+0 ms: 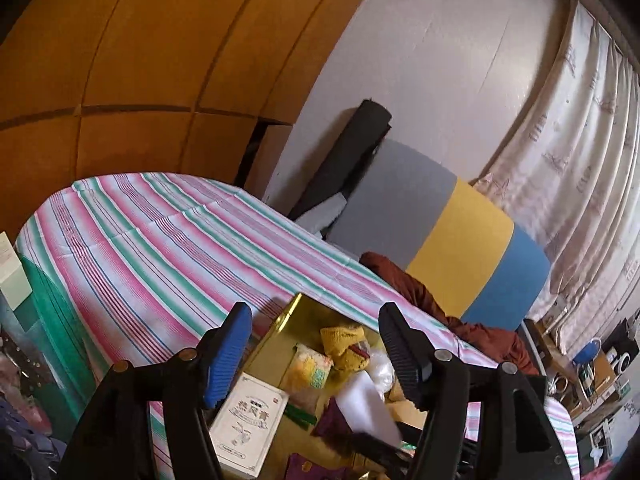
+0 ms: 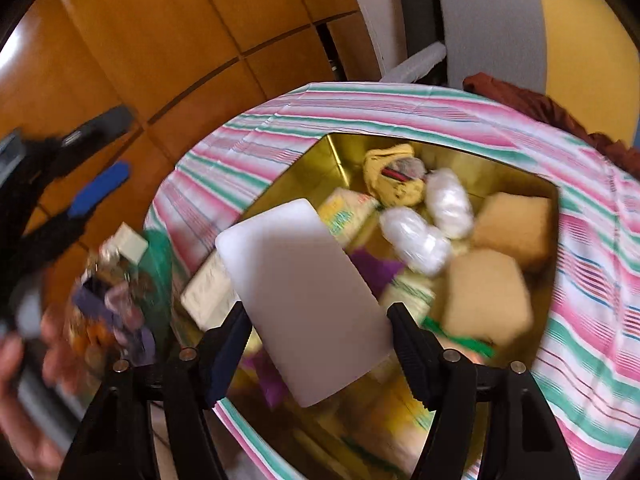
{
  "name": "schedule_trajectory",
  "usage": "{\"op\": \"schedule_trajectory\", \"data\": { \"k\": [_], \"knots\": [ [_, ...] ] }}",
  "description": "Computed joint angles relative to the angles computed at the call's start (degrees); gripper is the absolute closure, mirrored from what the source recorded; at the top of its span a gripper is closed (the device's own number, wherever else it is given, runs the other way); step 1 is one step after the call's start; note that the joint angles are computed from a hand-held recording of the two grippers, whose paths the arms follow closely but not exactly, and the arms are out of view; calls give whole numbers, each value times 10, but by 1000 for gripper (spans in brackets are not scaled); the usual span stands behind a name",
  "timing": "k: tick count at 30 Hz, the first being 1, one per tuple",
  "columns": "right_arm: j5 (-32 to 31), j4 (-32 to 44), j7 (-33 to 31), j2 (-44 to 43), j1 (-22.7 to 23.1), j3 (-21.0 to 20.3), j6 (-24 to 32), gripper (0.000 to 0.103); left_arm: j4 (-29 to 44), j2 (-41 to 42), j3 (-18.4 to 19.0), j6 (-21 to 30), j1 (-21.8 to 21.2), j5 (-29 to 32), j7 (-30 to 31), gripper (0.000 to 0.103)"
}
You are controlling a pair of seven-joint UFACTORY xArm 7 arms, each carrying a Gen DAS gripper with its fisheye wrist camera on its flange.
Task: Organize objects
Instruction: 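Open the left tool to drop the packet while right tool releases the sponge, then move both tools back to the yellow sponge and pink hair roller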
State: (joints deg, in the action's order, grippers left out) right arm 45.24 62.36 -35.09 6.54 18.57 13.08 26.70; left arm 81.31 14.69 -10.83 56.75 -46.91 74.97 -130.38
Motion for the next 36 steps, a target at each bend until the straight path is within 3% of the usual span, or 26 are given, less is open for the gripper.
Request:
{"op": "schedule_trajectory", "data": {
  "k": [4,7,13,19,29,36],
  "knots": [
    [-1,53,61,58,6,11,-25,21,-20,-16,-1,7,3,6,-21,36],
    [8,71,76,72,-6,23,-8,18,-30,-23,-6,10,9,9,-41,36],
    [71,16,-4,15,-26,27,-17,18,-27,-15,-13,15,10,22,-68,35],
    [93,-64,-80,-68,-20,-17,-61,18,31,33,-5,-16,-3,14,-17,35],
    [8,-170,-119,-152,-29,-105,-121,18,188,162,29,-101,-57,-36,129,35],
    [-41,-197,-122,-147,-79,-163,-124,18,318,262,46,-138,-99,-90,241,35]
  ]
}}
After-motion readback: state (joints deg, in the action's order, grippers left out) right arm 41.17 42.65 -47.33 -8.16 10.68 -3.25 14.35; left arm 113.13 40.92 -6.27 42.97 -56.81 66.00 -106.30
